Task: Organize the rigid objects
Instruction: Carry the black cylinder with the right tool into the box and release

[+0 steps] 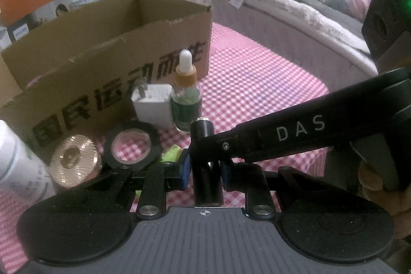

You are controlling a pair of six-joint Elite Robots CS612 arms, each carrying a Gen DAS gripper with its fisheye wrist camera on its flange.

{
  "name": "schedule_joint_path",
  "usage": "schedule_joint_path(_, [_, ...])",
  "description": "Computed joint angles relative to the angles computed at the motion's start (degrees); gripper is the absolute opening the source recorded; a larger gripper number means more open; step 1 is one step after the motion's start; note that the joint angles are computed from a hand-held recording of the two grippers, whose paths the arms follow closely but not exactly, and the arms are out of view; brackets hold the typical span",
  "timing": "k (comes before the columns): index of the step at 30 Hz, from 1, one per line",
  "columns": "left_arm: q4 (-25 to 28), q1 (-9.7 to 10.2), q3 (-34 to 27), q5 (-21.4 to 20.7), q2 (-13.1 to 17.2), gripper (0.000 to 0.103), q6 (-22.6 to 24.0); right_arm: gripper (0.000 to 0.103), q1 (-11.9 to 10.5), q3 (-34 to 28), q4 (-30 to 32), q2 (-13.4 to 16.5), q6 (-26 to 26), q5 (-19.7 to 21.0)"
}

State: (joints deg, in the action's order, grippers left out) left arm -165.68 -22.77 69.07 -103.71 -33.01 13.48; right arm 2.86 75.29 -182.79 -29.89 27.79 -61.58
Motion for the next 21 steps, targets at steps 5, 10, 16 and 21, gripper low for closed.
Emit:
schedule_joint_path(5, [-5.1, 0.34, 2.0, 0.5, -1.3, 0.022, -0.7, 0.03, 0.6, 0.4, -1.8, -1.0, -1.0, -0.8])
schedule_joint_path(10, [-11.3, 0.95, 3.7, 1.4, -2.5, 0.022, -1.7, 0.031, 1.4, 0.1, -4.0, -2.1, -3.8, -1.3])
schedule_joint_path(16, [-16.1, 1.81, 2.1, 4.0, -2.6, 0.022, -3.0, 0.031, 2.3, -3.4, -5.4, -2.2, -8.9, -0.6])
schedule_joint_path(21, [-15.6, 2.34, -1.4, 6.0, -1.6, 0.022, -4.3, 0.031, 2.7, -10.1, -2.3, -0.5, -12.3, 1.4])
